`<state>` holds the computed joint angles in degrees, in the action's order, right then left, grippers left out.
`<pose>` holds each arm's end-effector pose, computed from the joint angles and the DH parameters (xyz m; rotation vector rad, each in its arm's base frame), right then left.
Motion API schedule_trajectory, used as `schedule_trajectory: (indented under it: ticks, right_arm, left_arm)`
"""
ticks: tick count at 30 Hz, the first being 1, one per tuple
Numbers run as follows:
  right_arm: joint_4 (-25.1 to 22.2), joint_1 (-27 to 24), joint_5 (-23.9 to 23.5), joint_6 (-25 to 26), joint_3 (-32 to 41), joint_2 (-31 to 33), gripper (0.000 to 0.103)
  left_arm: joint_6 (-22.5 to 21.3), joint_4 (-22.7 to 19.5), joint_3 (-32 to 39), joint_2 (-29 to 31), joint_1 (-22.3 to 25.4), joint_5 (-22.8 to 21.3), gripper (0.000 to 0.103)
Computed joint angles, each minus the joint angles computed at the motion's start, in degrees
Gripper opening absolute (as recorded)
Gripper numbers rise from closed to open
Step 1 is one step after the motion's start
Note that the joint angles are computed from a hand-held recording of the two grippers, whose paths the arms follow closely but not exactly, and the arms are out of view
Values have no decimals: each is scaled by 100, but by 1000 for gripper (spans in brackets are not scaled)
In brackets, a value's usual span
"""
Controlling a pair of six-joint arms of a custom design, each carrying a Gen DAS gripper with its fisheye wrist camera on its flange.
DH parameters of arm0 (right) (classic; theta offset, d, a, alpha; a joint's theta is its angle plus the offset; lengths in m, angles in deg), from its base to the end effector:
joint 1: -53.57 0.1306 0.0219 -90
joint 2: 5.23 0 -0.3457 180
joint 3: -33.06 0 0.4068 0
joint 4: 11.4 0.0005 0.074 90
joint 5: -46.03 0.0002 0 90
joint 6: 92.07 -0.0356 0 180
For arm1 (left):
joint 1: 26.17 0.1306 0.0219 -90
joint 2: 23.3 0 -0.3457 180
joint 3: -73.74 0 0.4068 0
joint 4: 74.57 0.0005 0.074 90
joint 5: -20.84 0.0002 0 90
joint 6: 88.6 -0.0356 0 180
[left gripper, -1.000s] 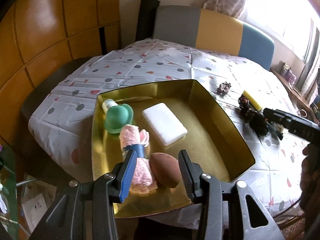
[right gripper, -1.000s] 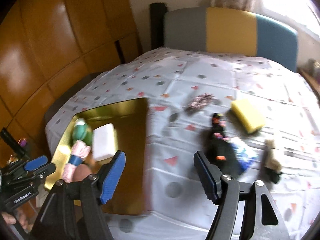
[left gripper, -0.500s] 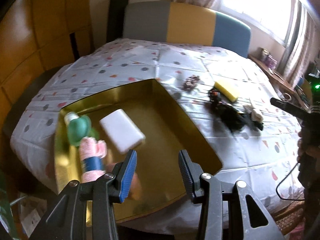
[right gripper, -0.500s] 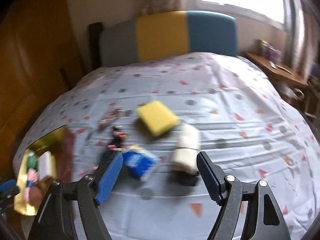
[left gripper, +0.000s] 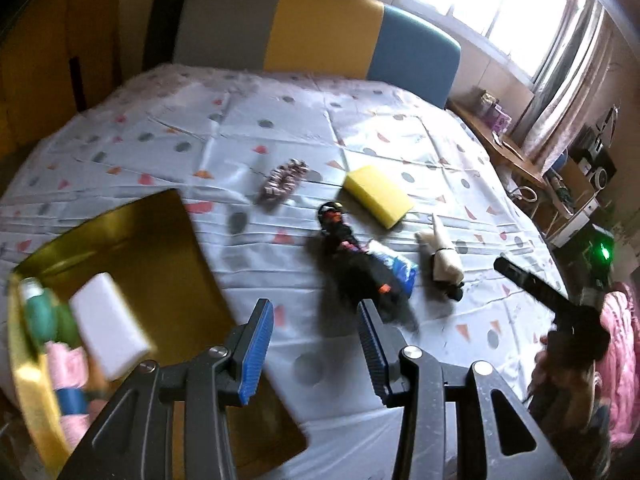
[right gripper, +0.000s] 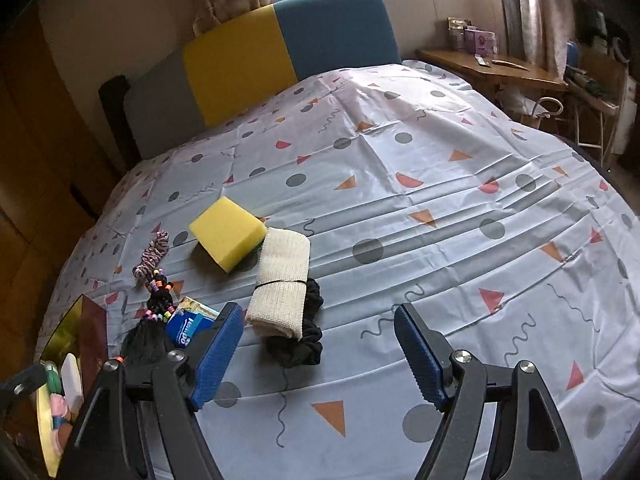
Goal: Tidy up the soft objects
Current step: 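Grasp the black beaded hair piece with the left tool while the right tool approaches the cream mesh roll, then grasp the cream mesh roll with the right tool while the left tool holds the hair piece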
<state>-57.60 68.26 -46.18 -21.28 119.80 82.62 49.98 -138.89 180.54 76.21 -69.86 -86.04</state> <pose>0.4736 0.1251 0.3875 0.0772 2.4193 0.3204 0.3981 -0.3667 0.4324 -0.2183 2.5158 -0.2789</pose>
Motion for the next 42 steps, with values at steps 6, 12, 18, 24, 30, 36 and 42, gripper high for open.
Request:
schedule_trajectory:
  ticks: [6,12,18,24,30,36,42]
  right_arm:
    - [-15,6,-65,-17,20,23,79]
    - [-22,-89,-104,-195,35,33,79]
    - [-101,-228,-372,-435,75,120,79]
    - [-147,-245,-399,-442,114,178,79]
    - [-250,-273,-305,-481,168,253,79]
    - [-302,-336,-267,-591,167,279,79]
    - [-423,-400,-315,-727,183,333,79]
  left_arm:
    - [-127,85,829,932,344,674,42]
    - [144,87,1397,1685,622,1326,42]
    - [164,5,1978,2289,754,1243,43]
    - [187,-37,2079,2538,801,1327,40]
    - [108,123,1681,2272,734,1169,36]
    - [166,-95,1392,2008,645,994,35]
    - [145,-220,1044,1733,317,828,35]
